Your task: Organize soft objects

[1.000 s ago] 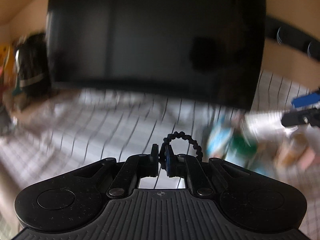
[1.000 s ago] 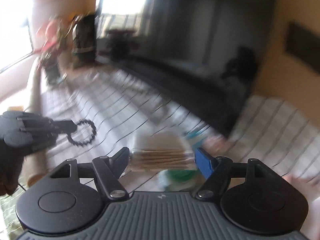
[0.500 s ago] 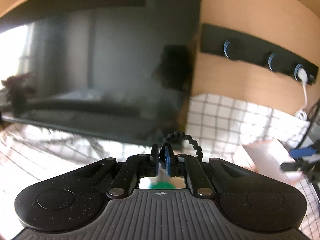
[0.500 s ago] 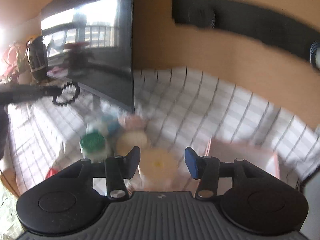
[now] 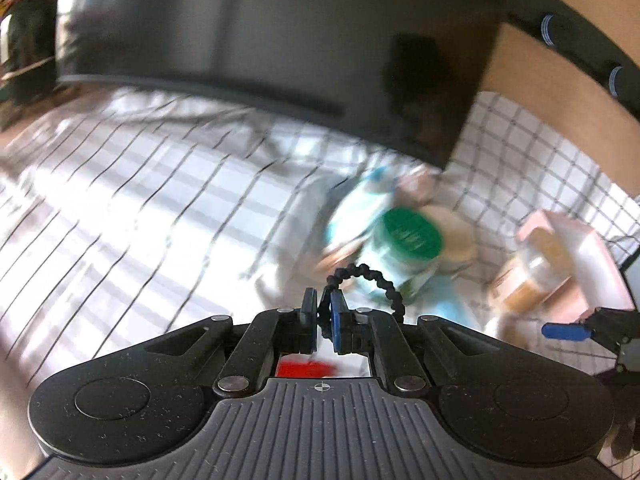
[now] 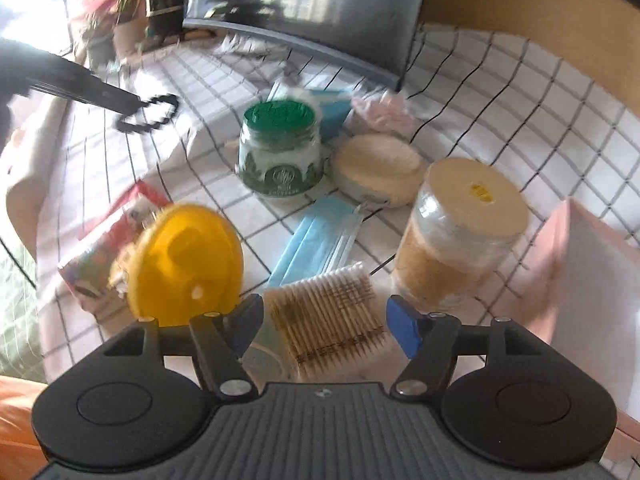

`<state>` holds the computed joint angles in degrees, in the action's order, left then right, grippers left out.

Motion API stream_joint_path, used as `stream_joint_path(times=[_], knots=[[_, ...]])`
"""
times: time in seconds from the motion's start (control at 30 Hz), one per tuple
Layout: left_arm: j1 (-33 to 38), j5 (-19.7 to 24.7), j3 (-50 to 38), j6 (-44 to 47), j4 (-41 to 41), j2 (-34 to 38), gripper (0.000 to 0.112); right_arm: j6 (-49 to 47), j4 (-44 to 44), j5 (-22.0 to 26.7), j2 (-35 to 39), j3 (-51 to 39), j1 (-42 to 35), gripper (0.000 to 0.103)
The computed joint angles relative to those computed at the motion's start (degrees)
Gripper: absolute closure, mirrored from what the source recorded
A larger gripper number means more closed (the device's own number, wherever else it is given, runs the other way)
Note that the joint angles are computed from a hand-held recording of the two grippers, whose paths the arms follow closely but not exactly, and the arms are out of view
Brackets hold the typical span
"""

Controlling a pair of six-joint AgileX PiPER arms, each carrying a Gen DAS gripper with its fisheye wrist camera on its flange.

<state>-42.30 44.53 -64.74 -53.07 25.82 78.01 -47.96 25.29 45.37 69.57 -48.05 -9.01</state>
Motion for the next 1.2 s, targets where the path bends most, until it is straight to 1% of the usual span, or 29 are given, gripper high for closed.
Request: stream_joint_path(times=[0.1,0.13,0.2,0.27,0.4,0.43,0.5,0.63,0.7,0.77,0.83,1.0,1.07,1.13,1.2], knots=[[0.9,1.2,4.0,-2.0,0.2,-3.4,0.103,-1.0,1.4,-0.9,4.6,-0.4,-0.7,0.034],[1.2,1.7,5.2,-2.6,0.2,-4.5,0.103,-0.4,1.3,-1.9,5.9,-0.4,-0.5,0.029],[1.9,2.6,7.5,-3.6,0.1,-6.6,0.103,-0.1,1.4,-4.7,6.7,0.3,-0.1,0.025],[2.6,3.1,9.4,-4.3,-0.3,-8.1,0.103,1.8,0.2,-5.1,8.7,-0.5,0.7,0.020],[3.1,3.9,11.9,-5.9,-0.4,-10.1,0.103,4.5,-3.0,-6.7,11.5,-1.3,2.7,0.019],[3.2,3.9,12.5,-6.3,-0.3,-10.5,0.103,4.5,-2.7,-6.4,11.7,-1.6,2.5,0.025],[3.2,3.5,13.5,-7.2,0.2,-11.5,0.103,6.1,-3.6,-4.4,11.5,-2.9,2.4,0.030],[3.9,2.9,14.6,-8.1,0.4,-12.3,0.103,8.0,-4.9,0.2,8.7,-5.9,3.2,0.032],[4.9,2.2,14.1,-7.4,-0.1,-12.1,0.103,7.5,-2.8,4.0,7.3,-8.9,2.7,0.032],[5.7,1.7,12.4,-6.4,-0.1,-11.6,0.103,7.3,-0.4,7.3,5.7,-12.4,2.6,0.032],[6.2,1.2,9.7,-5.0,0.2,-10.4,0.103,8.2,0.5,9.1,4.2,-16.3,3.0,0.032],[5.8,0.1,-2.8,-0.6,0.4,-3.4,0.103,12.3,0.3,12.4,4.4,-27.3,1.3,0.032],[4.3,0.0,-8.8,0.6,0.9,0.4,0.103,13.2,-0.5,12.5,4.6,-30.5,-1.1,0.032],[2.3,0.0,-15.4,2.0,1.0,4.8,0.103,12.2,-0.2,11.6,4.2,-31.9,-4.6,0.031],[0.2,0.2,-23.5,4.9,-0.9,10.5,0.103,10.8,0.4,10.8,3.7,-32.7,-9.2,0.031]])
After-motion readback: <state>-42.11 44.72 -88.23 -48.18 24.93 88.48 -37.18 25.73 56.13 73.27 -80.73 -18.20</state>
